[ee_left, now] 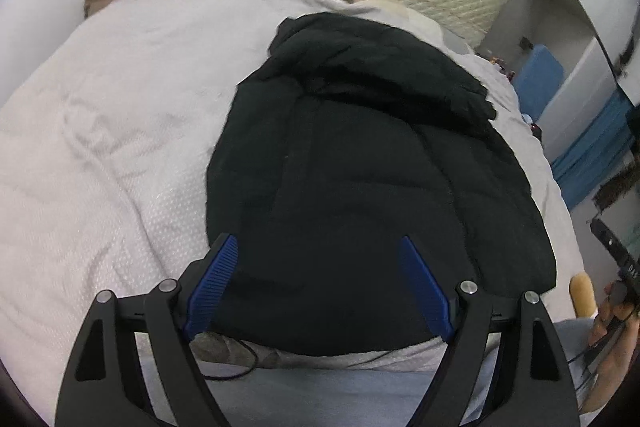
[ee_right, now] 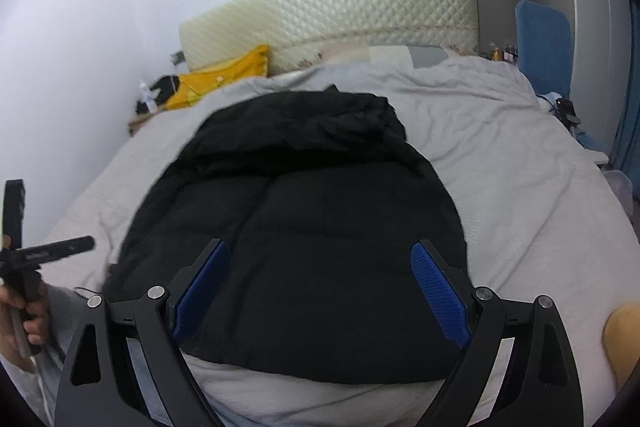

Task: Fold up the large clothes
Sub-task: 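Lift the hem with both grippers and fold it over toward the collar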

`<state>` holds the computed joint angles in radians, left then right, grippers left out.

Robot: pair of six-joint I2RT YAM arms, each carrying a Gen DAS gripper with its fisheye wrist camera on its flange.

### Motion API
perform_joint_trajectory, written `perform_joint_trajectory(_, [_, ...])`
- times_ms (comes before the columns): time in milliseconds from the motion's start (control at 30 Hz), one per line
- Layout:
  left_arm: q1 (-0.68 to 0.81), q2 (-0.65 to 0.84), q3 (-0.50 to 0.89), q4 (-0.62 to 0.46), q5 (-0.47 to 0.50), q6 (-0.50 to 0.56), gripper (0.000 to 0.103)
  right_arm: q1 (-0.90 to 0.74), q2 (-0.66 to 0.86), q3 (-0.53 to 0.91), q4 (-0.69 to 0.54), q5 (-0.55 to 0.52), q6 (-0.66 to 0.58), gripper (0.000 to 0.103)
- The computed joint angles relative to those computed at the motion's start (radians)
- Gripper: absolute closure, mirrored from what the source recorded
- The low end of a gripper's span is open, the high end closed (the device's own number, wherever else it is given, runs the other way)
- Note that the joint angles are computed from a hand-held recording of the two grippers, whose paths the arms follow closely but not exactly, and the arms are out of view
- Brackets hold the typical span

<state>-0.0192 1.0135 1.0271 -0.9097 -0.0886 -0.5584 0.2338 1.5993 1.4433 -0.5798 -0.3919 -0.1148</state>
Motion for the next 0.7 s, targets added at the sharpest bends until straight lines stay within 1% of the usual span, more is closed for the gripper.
perform_joint_trajectory(67, [0.062,0.009,-0.011,-0.002,0.054,0.005,0.02,-0.011,0.03,0.031,-0.017,0.012,-0.015,0.011])
perform_joint_trajectory(133, [0.118,0.024,-0.018,-0.002,0.097,0.006,0.02,-0.032,0.066,0.068,-0.042,-0.013,-0.02,0.011])
perform_joint_trajectory(267, [0.228,0.065,-0.025,-0.012,0.176,0.016,0.02,-0.082,0.186,0.193,-0.128,-0.052,-0.013,0.011])
perform_joint_trajectory(400, [0.317,0.111,-0.034,-0.022,0.245,-0.002,0.019,-0.141,0.327,0.319,-0.234,-0.124,0.035,0.011])
perform_joint_trajectory(500, [0.324,0.168,-0.023,-0.04,0.257,-0.014,0.019,-0.175,0.424,0.411,-0.326,-0.176,0.068,0.011])
perform_joint_trajectory(633, [0.303,0.244,0.004,-0.061,0.229,-0.021,0.018,-0.216,0.532,0.509,-0.423,-0.231,0.13,0.011])
perform_joint_trajectory(700, [0.309,0.274,0.005,-0.06,0.25,-0.021,0.017,-0.23,0.564,0.535,-0.445,-0.246,0.15,0.011])
